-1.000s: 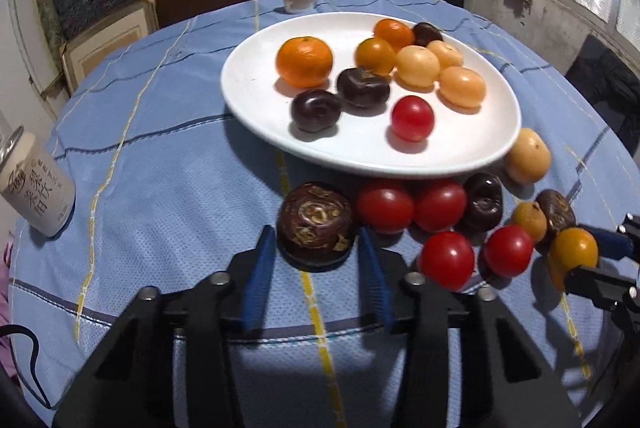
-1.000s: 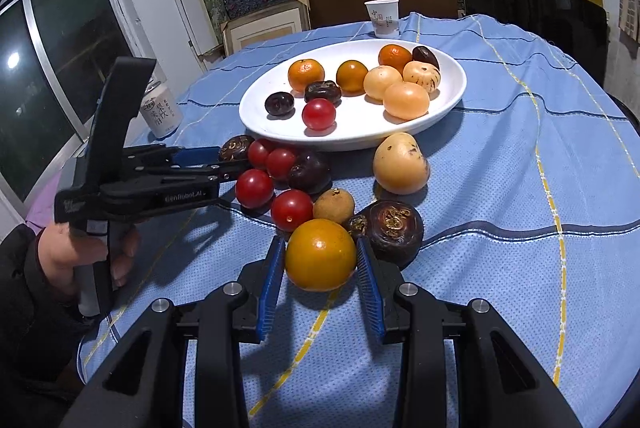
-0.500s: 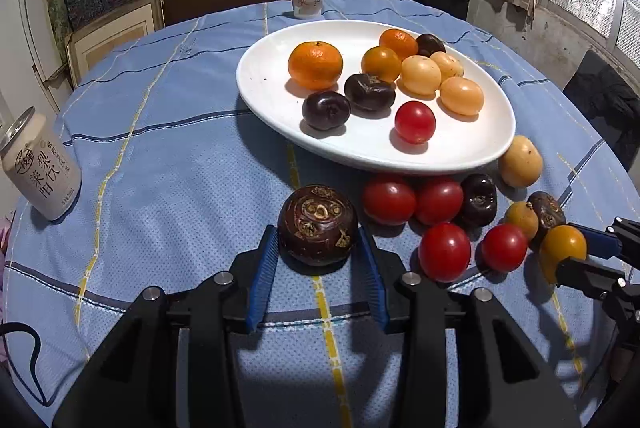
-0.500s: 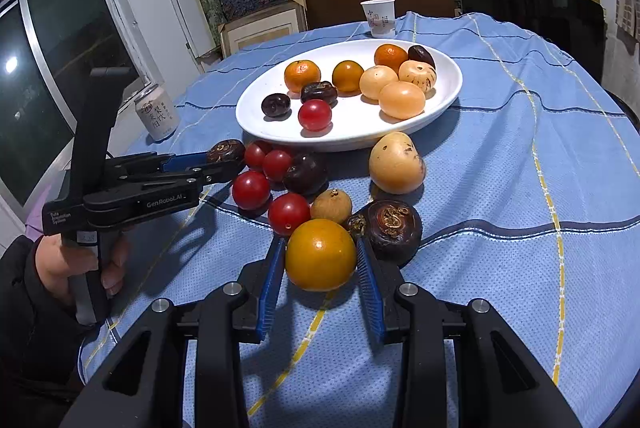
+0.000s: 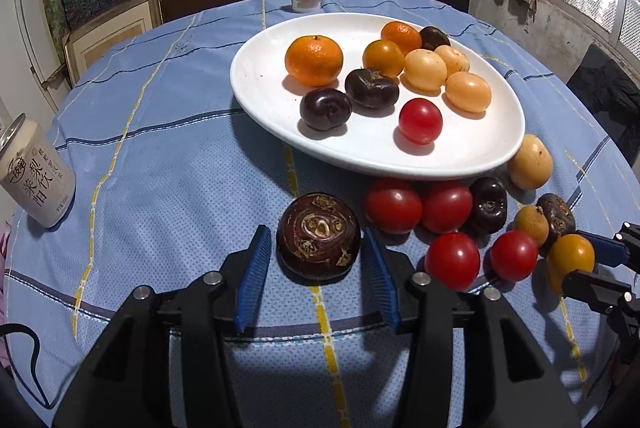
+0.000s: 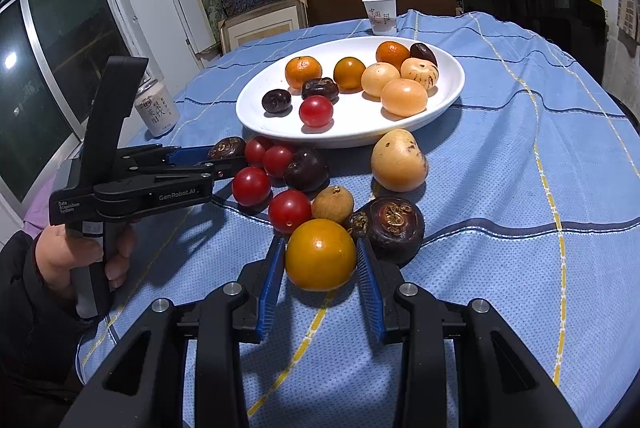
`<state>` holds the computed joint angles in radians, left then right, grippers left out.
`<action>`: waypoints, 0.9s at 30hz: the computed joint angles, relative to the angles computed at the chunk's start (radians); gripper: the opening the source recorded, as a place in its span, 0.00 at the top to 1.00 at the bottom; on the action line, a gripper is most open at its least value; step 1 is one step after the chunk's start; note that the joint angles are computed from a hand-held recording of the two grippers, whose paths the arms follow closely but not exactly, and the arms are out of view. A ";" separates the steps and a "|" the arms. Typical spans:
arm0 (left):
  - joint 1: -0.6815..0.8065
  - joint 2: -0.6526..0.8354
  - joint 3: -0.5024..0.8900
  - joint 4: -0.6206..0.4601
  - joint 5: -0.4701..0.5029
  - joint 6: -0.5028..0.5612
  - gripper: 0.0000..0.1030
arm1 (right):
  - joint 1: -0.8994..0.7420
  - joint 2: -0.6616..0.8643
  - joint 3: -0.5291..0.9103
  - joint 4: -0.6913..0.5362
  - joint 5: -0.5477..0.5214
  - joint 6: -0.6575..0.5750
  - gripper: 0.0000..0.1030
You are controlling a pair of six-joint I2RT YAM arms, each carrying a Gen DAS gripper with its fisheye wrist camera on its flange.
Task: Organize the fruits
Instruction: 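Carry both held fruits onto the white plate and open both tools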
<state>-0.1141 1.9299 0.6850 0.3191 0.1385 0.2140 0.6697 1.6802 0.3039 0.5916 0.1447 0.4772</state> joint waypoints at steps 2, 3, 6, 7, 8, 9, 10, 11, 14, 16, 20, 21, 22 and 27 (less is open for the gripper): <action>0.003 -0.002 -0.002 0.005 0.004 -0.003 0.61 | 0.000 0.000 0.000 0.000 0.000 0.000 0.64; 0.003 -0.002 -0.005 0.008 0.004 -0.004 0.61 | -0.001 -0.001 -0.001 0.001 -0.002 0.001 0.64; 0.008 -0.008 -0.012 0.018 0.006 -0.010 0.61 | -0.001 -0.003 -0.008 0.010 -0.001 0.004 0.64; 0.009 -0.009 -0.014 0.019 0.006 -0.011 0.61 | -0.001 -0.004 -0.009 0.012 -0.001 0.005 0.64; 0.010 -0.012 -0.018 0.022 0.007 -0.012 0.61 | -0.002 -0.005 -0.012 0.015 -0.001 0.005 0.64; 0.011 -0.014 -0.021 0.024 0.008 -0.013 0.61 | -0.002 -0.006 -0.013 0.017 -0.001 0.006 0.64; 0.012 -0.017 -0.025 0.028 0.008 -0.013 0.61 | -0.002 -0.007 -0.015 0.019 -0.001 0.007 0.64; 0.013 -0.020 -0.030 0.032 0.008 -0.014 0.61 | -0.001 -0.007 -0.016 0.021 -0.001 0.007 0.64; 0.017 -0.032 -0.047 0.045 0.013 -0.015 0.61 | -0.003 -0.012 -0.023 0.029 -0.004 0.009 0.64; 0.018 -0.043 -0.061 0.050 0.015 -0.014 0.61 | -0.005 -0.013 -0.028 0.036 -0.007 0.009 0.64; 0.017 -0.060 -0.086 0.073 0.011 -0.016 0.61 | -0.004 -0.018 -0.039 0.054 -0.009 0.009 0.64; 0.019 -0.064 -0.090 0.075 0.013 -0.016 0.61 | -0.005 -0.021 -0.044 0.062 -0.011 0.009 0.64; 0.022 -0.072 -0.099 0.080 0.017 -0.017 0.61 | -0.006 -0.023 -0.049 0.070 -0.013 0.009 0.64; 0.038 -0.117 -0.140 0.092 0.037 -0.023 0.61 | -0.001 -0.037 -0.072 0.103 -0.009 0.009 0.64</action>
<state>-0.0756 1.8126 0.5447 0.4112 0.1752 0.1913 0.6690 1.6429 0.2321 0.6948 0.1358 0.4864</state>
